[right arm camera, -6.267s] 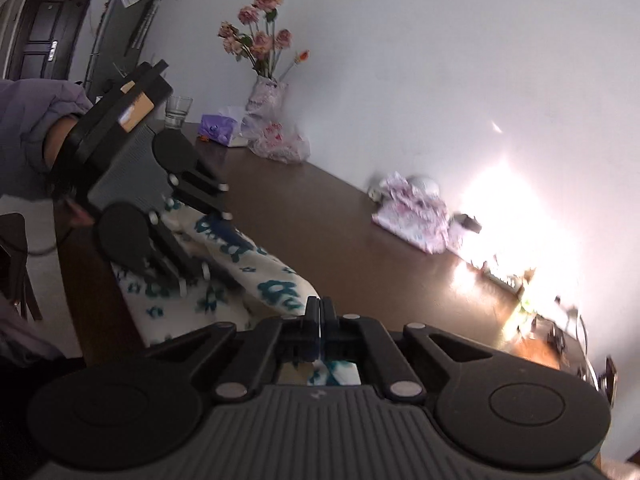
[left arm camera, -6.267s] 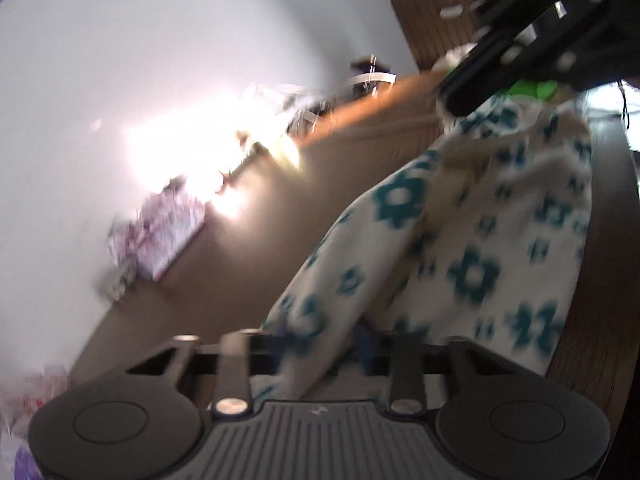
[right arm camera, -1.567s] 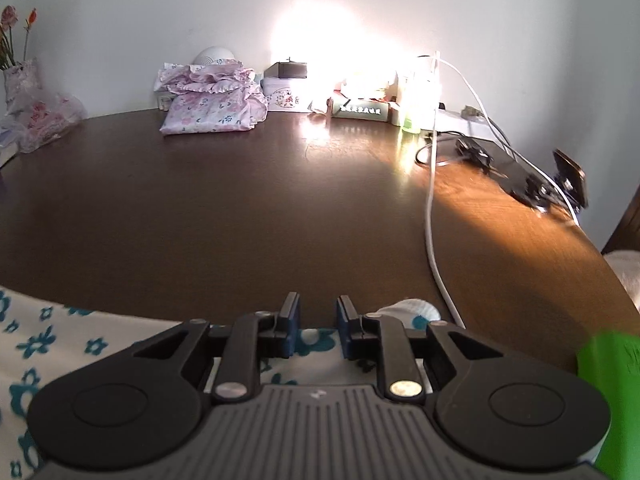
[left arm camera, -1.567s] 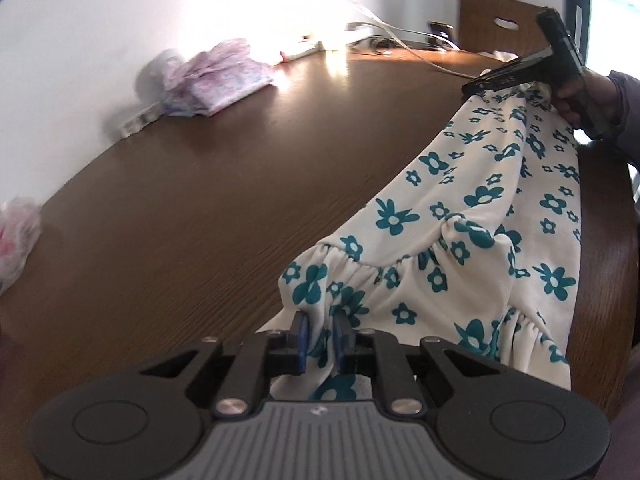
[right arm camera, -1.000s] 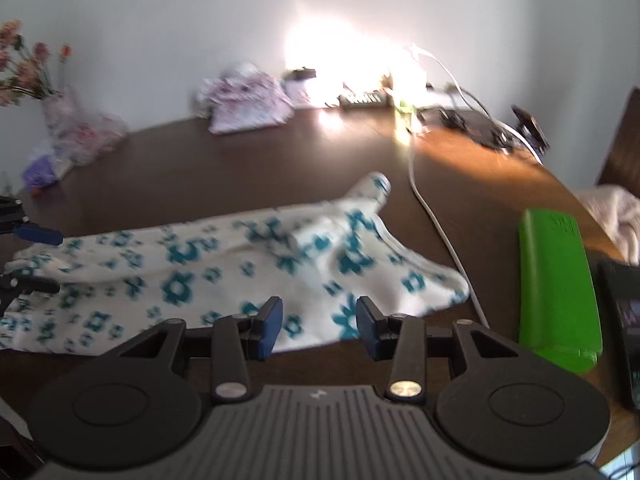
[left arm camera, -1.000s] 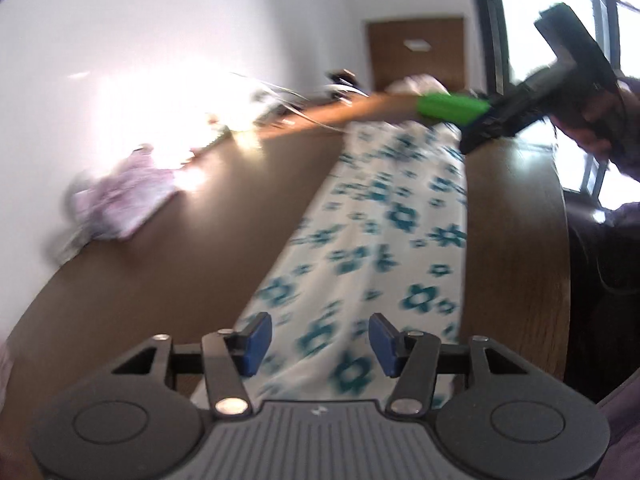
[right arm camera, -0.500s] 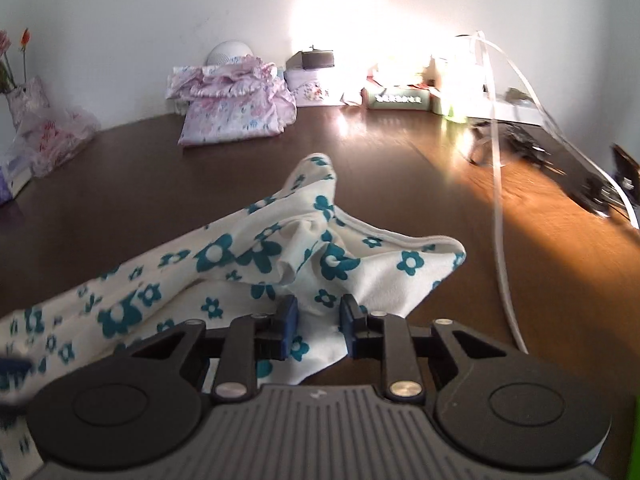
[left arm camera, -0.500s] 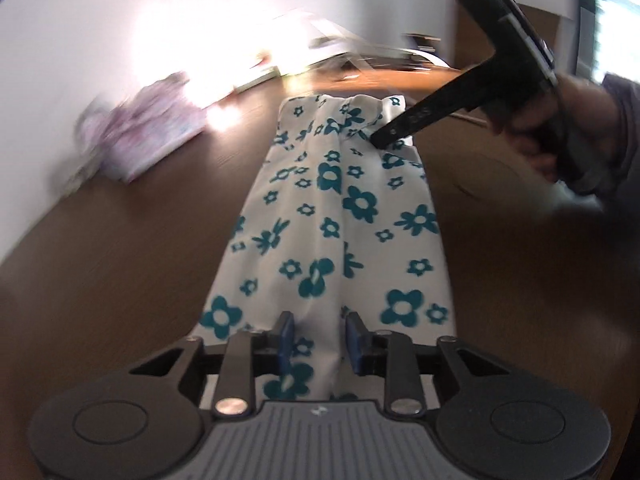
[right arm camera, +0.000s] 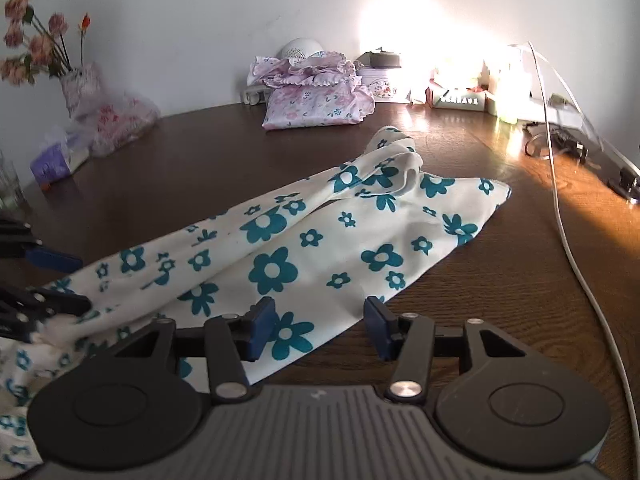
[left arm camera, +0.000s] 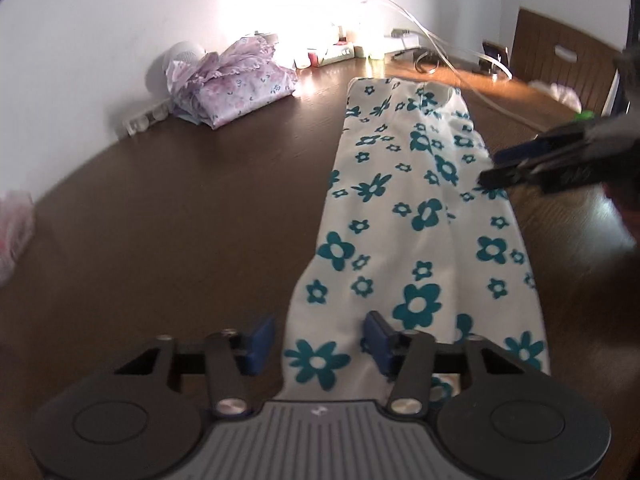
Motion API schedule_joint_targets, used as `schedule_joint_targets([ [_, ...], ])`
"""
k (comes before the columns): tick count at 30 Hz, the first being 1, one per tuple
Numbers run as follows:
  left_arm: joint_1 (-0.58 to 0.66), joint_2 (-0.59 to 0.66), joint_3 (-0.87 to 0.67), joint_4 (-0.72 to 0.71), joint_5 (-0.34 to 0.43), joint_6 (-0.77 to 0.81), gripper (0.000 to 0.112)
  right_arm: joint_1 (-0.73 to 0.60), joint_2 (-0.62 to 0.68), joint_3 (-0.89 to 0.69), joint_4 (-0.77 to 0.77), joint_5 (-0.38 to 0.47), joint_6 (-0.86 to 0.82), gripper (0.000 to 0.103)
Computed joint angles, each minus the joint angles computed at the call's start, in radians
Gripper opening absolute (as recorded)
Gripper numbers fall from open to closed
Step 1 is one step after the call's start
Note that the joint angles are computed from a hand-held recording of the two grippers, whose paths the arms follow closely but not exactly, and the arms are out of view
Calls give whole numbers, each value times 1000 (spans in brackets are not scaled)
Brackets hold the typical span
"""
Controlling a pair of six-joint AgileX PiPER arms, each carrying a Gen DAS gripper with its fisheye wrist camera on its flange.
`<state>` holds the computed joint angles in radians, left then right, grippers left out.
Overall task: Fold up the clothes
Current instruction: 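Smooth the folded dress strip with both grippers, pressing it flat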
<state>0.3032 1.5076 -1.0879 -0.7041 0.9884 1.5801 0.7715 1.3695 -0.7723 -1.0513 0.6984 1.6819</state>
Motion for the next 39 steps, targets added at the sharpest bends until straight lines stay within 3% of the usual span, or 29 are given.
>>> schedule_joint_targets([
  [3,-15,-26,35,8,-29,-38,37,7,44,-14,-38,27,18,27],
  [6,-45,-58,79,9,-73,-101,27,-59,36,-5,-45,-27,29,14],
  [11,-179,-92,125,39,-172,-328,26,-187,114,-70,-70,-51,-40,14],
  [14,-261,-73,109,55,-201,-531,29,-346,171,-140,-30,-151,-156,14],
  [16,-296,-66,96,60,-201,-664,33,-442,215,-195,20,-216,-241,14],
  [19,-218,-113,123,-58,-127,-581,34,-476,153,-181,91,-239,-257,14],
  [22,-84,-180,183,-157,-45,-426,46,-338,-36,-54,58,-183,-194,21],
  [24,1,-244,259,-168,-49,-369,46,-201,-148,17,91,-128,-196,44],
  [26,72,-297,326,-172,-42,-335,43,-34,-213,67,73,-47,-128,44],
  [29,146,-382,418,-176,-21,-260,43,234,-227,104,6,111,31,41],
  [32,202,-435,472,-186,-11,-224,31,450,-163,91,-60,249,110,21],
  [33,225,-443,482,-191,5,-222,27,508,-138,82,-69,284,119,20],
  [36,290,-465,502,-195,80,-247,9,571,-89,53,0,300,66,11],
  [39,353,-562,565,-195,195,-227,8,679,-83,69,51,453,83,10],
])
